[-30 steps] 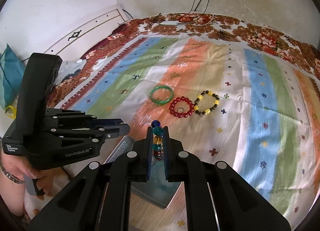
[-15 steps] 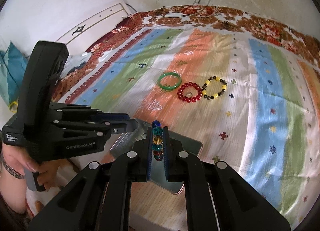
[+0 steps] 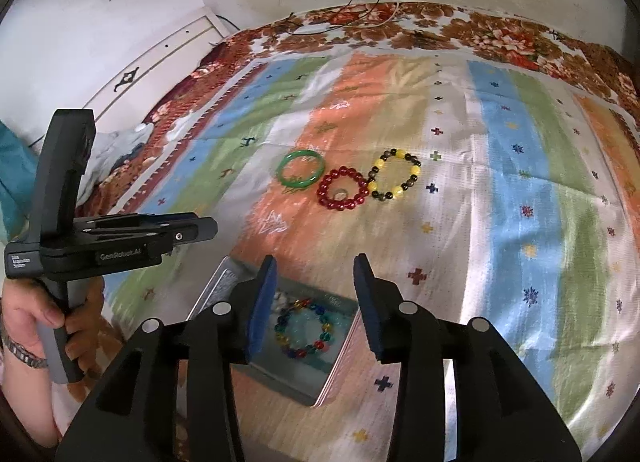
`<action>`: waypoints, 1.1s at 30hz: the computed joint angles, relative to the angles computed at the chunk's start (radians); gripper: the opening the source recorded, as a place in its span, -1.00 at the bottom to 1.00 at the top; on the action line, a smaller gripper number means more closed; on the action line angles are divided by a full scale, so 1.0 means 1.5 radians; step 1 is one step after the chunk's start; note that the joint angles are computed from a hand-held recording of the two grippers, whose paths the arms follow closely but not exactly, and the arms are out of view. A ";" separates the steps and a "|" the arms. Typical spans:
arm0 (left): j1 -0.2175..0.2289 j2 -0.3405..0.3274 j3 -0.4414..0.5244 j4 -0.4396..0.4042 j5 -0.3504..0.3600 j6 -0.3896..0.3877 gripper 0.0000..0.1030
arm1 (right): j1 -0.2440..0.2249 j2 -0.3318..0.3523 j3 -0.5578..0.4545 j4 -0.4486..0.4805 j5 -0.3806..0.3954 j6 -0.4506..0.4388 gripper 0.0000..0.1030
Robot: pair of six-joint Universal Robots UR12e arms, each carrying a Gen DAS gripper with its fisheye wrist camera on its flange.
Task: Organize jewelry
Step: 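Lift both open tools from the tin box toward the remaining bracelets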
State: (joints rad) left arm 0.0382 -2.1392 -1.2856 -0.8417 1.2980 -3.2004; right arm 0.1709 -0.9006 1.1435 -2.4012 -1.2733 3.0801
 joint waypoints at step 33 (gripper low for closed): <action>-0.016 -0.155 0.225 -0.167 0.045 0.048 -0.05 | -0.005 0.135 -0.213 0.149 -0.113 0.036 0.07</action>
